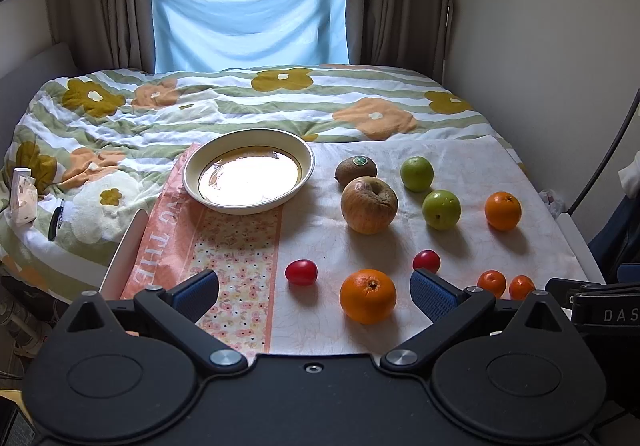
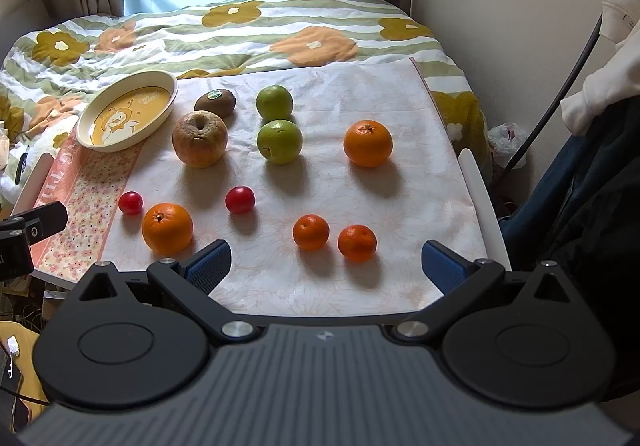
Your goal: Organize fruits
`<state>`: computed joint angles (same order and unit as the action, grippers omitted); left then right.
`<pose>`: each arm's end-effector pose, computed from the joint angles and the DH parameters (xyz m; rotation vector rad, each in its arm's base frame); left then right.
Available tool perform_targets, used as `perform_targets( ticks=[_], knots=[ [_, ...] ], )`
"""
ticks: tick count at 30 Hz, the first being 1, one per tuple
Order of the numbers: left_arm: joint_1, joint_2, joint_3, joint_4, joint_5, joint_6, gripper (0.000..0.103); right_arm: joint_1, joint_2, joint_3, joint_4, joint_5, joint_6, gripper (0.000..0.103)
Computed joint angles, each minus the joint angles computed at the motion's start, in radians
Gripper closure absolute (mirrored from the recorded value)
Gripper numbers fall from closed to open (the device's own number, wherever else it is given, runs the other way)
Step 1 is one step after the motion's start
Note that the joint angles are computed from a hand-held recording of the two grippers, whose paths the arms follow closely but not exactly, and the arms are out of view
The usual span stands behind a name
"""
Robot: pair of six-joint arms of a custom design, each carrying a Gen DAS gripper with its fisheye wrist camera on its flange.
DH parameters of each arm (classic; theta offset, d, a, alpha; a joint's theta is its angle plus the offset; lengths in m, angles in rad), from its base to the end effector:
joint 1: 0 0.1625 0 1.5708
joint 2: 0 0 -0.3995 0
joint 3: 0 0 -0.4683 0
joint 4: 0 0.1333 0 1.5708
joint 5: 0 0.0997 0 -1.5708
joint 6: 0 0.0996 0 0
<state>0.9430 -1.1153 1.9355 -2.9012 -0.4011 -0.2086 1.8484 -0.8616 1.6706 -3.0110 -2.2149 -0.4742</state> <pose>-0.1710 -0.6187 0.1936 0.0799 2.0671 -1.0339 0.2655 -0.6635 0.1214 0.6273 -2.2900 0.6897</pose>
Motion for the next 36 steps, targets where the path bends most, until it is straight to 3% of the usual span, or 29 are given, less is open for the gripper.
perform_targets(
  ticks=[36],
  knots=[
    [-0.005, 0.003, -0.012, 0.013, -0.004, 0.006, 0.0, 0.004, -0.002, 0.008, -0.01, -0.004, 0.006, 0.0]
  ],
)
